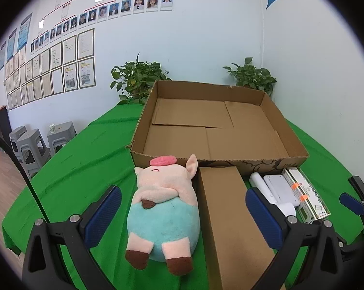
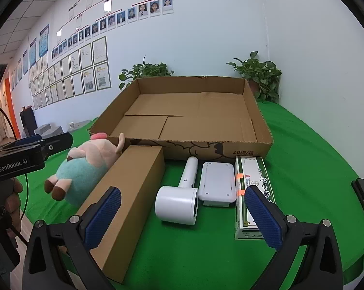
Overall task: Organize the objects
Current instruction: 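Move the left gripper toward the pink-and-teal plush pig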
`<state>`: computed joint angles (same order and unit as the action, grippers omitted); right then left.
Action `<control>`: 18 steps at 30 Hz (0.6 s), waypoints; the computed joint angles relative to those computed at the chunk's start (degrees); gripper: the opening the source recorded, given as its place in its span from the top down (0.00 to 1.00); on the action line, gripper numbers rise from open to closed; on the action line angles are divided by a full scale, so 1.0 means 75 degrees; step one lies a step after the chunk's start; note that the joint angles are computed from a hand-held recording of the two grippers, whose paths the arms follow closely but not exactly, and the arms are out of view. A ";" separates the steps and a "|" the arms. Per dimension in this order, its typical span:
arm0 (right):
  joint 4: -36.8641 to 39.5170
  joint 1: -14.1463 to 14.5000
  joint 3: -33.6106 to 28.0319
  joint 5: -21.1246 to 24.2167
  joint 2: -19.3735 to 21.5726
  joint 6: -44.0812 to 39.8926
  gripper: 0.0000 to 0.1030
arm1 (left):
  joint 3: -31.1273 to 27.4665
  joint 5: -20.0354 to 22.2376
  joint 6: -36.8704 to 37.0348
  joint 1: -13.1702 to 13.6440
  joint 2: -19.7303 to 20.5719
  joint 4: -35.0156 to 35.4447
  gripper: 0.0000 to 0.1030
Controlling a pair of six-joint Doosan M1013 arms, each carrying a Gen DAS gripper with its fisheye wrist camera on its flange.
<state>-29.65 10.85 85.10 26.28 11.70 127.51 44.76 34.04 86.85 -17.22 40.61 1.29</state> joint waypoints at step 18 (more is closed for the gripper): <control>0.0914 -0.0103 -0.0291 0.0297 0.0326 -0.0767 0.00 | -0.0574 0.0748 0.0240 -0.0067 0.0351 -0.0167 0.01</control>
<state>-22.80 10.07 82.92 28.50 14.15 121.76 40.46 39.65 88.65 -17.73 43.24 0.04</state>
